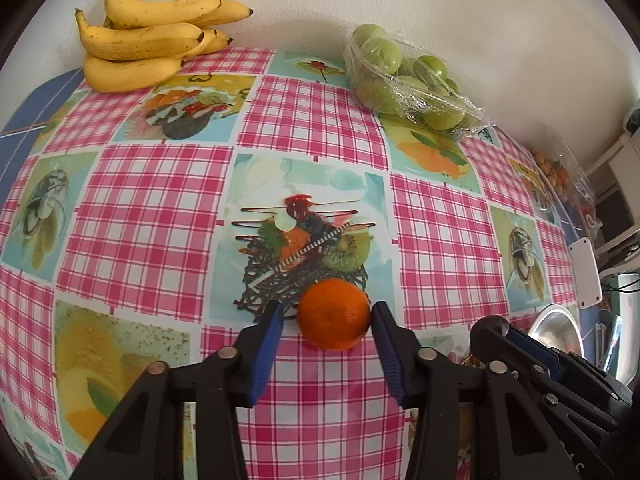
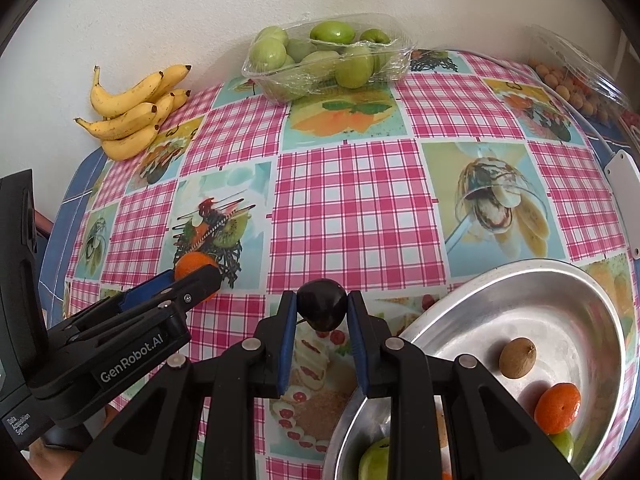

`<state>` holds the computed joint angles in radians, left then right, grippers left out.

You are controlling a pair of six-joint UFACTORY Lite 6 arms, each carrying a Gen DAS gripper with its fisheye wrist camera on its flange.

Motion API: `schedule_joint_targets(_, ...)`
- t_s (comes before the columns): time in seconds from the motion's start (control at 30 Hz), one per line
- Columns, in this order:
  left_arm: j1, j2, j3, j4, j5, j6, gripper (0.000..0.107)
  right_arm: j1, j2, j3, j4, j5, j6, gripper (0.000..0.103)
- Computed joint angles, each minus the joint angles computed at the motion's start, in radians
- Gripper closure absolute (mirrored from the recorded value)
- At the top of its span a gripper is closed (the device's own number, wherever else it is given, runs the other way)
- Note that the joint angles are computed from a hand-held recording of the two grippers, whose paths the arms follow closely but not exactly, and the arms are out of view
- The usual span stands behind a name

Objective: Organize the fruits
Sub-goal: 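Grasp the mandarin on the cloth with the left tool while the right tool holds the cherry, then carry the cherry and the mandarin over the steel bowl with both tools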

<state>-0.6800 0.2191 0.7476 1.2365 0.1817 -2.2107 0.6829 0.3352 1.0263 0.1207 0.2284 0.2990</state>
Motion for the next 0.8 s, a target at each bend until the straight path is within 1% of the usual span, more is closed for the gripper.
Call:
schedule_joint_targets(0.03, 0.000, -0.003, -0.001, 0.013, -0.003, -0.013, 0.066, -0.001, -0.001, 0.000, 0.003, 0.000, -0.003, 0.077)
schedule_joint_targets(0.1, -0.009, -0.004, 0.006, -0.044, 0.015, 0.047, 0.066, -0.002, -0.002, 0.000, 0.004, 0.000, -0.003, 0.077)
schedule_joint_targets(0.23, -0.005, -0.015, 0.000, -0.063, 0.011, 0.069, 0.066, -0.004, -0.009, -0.006, 0.013, 0.002, -0.011, 0.077)
schedule_joint_targets(0.5, 0.001, -0.085, -0.042, -0.212, 0.035, 0.200, 0.067, 0.000, -0.019, -0.014, 0.015, 0.013, -0.003, 0.077)
schedule_joint_targets(0.67, 0.002, -0.128, -0.078, -0.301, 0.046, 0.267, 0.067, 0.005, -0.047, -0.029, -0.015, 0.027, 0.027, 0.077)
schedule_joint_targets(0.8, -0.008, -0.183, -0.109, -0.393, 0.078, 0.332, 0.067, 0.017, -0.083, -0.047, -0.063, 0.040, 0.074, 0.077)
